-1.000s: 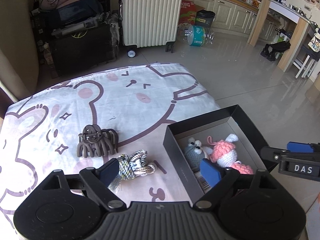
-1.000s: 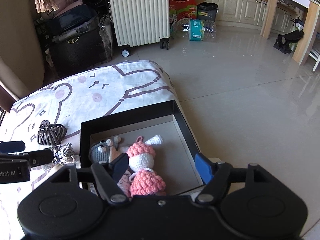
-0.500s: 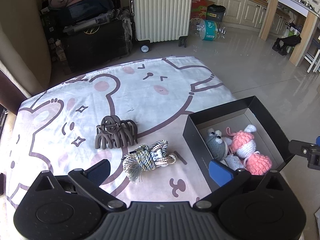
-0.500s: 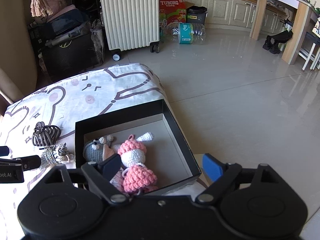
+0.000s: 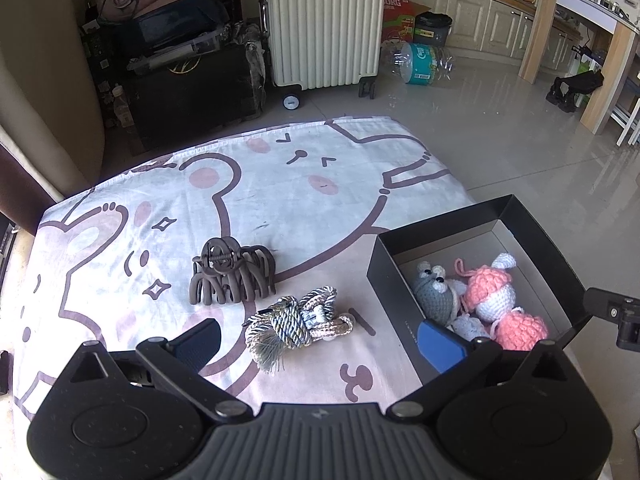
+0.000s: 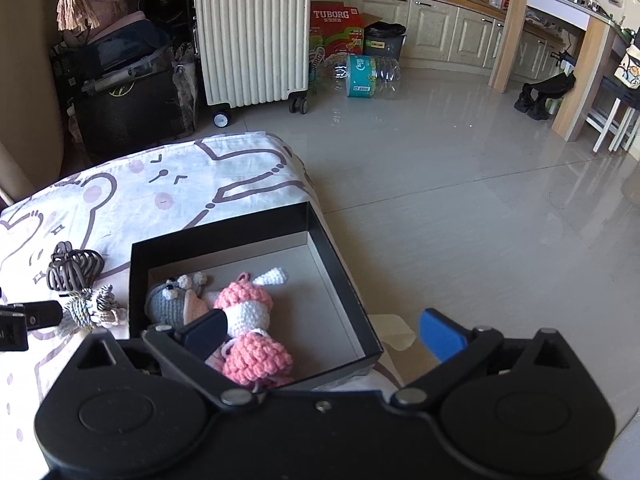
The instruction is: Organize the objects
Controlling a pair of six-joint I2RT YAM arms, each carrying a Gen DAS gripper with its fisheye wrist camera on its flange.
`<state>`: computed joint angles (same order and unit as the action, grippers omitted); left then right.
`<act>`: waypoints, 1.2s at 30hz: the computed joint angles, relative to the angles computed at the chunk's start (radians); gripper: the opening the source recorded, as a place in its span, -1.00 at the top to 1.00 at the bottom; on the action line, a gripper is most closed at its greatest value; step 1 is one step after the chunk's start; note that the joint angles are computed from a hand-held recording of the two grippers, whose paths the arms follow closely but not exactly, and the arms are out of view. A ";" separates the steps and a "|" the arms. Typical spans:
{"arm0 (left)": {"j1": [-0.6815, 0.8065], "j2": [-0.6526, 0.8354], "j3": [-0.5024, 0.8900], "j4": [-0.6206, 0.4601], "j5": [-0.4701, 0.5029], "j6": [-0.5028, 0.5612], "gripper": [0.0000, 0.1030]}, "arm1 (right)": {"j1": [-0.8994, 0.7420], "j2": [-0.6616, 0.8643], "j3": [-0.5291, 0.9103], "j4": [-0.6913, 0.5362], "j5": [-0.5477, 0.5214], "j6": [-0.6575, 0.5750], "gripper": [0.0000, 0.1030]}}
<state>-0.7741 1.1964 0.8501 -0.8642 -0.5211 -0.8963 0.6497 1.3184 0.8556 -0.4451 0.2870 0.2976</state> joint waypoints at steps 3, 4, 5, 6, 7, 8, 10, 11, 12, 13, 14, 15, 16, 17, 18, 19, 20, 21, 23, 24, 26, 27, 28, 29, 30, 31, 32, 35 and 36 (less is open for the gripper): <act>-0.001 0.006 0.001 0.005 0.001 0.002 -1.00 | -0.013 -0.005 -0.006 0.004 -0.019 0.007 -1.00; 0.000 0.011 0.003 0.006 0.002 0.003 -1.00 | -0.015 -0.006 -0.007 0.006 -0.019 0.006 -1.00; 0.000 0.013 0.004 0.007 0.001 0.004 -1.00 | -0.016 -0.006 -0.008 0.008 -0.018 0.005 -1.00; -0.001 0.014 0.003 0.009 0.000 0.006 -1.00 | -0.016 -0.006 -0.009 0.009 -0.019 0.004 -1.00; -0.002 0.017 0.004 0.008 -0.002 0.006 -1.00 | -0.016 -0.006 -0.009 0.009 -0.021 0.004 -1.00; -0.002 0.019 0.005 0.008 -0.004 0.006 -1.00 | -0.016 -0.005 -0.009 0.010 -0.023 0.002 -1.00; -0.002 0.021 0.005 0.010 -0.005 0.005 -1.00 | -0.016 -0.003 -0.008 0.009 -0.025 0.000 -1.00; -0.001 0.021 0.005 0.012 -0.003 0.005 -1.00 | -0.016 -0.004 -0.009 0.008 -0.024 -0.001 -1.00; 0.000 0.022 0.005 0.012 -0.002 0.003 -1.00 | -0.016 -0.004 -0.009 0.008 -0.024 -0.001 -1.00; 0.000 0.023 0.006 0.013 -0.002 0.002 -1.00 | -0.016 -0.003 -0.008 0.007 -0.024 -0.003 -1.00; 0.000 0.023 0.005 0.015 -0.001 0.001 -1.00 | -0.016 -0.003 -0.008 0.007 -0.024 -0.003 -1.00; 0.001 0.023 0.005 0.016 0.000 0.001 -1.00 | -0.016 -0.003 -0.007 0.007 -0.023 -0.002 -1.00; 0.002 0.022 0.005 0.016 0.001 0.001 -1.00 | -0.015 -0.003 -0.007 0.005 -0.022 -0.002 -1.00; 0.002 0.021 0.005 0.016 0.002 0.001 -1.00 | -0.015 -0.003 -0.007 0.005 -0.022 -0.002 -1.00; 0.003 0.021 0.006 0.016 0.003 0.000 -1.00 | -0.015 -0.003 -0.007 0.005 -0.022 -0.002 -1.00; 0.003 0.021 0.006 0.016 0.004 0.000 -1.00 | -0.016 -0.002 -0.007 0.005 -0.022 -0.001 -1.00; 0.003 0.021 0.006 0.016 0.004 0.000 -1.00 | -0.016 -0.002 -0.008 0.006 -0.023 -0.002 -1.00; 0.003 0.021 0.007 0.015 0.003 -0.001 -1.00 | -0.016 -0.003 -0.010 0.007 -0.023 -0.002 -1.00; 0.003 0.020 0.006 0.015 0.003 -0.001 -1.00 | -0.016 -0.003 -0.010 0.007 -0.023 -0.002 -1.00; 0.003 0.020 0.007 0.015 0.004 -0.004 -1.00 | -0.016 -0.003 -0.010 0.007 -0.023 -0.002 -1.00; 0.005 0.019 0.006 0.016 0.003 -0.012 -1.00 | -0.017 -0.003 -0.012 0.009 -0.021 0.000 -1.00; 0.006 0.016 0.004 0.019 0.001 -0.014 -1.00 | -0.017 -0.003 -0.012 0.009 -0.021 0.000 -1.00; 0.006 0.011 0.000 0.023 -0.002 -0.015 -1.00 | -0.017 -0.002 -0.012 0.008 -0.020 0.001 -1.00; 0.007 0.007 -0.002 0.026 -0.005 -0.014 -1.00 | -0.017 0.000 -0.012 0.007 -0.018 0.001 -1.00; 0.008 0.003 -0.007 0.030 -0.008 -0.013 -1.00 | -0.016 0.002 -0.011 0.005 -0.015 0.002 -1.00; 0.010 -0.001 -0.011 0.032 -0.008 -0.010 -1.00 | -0.014 0.004 -0.011 0.004 -0.012 0.003 -1.00; 0.014 -0.005 -0.014 0.032 -0.006 -0.006 -1.00 | -0.013 0.005 -0.011 0.003 -0.009 0.004 -1.00; 0.034 -0.027 -0.029 0.036 0.008 0.003 -1.00 | -0.009 0.010 -0.007 0.002 0.000 0.010 -1.00; 0.039 -0.035 -0.035 0.036 0.008 0.001 -1.00 | -0.007 0.013 -0.006 0.002 0.003 0.013 -1.00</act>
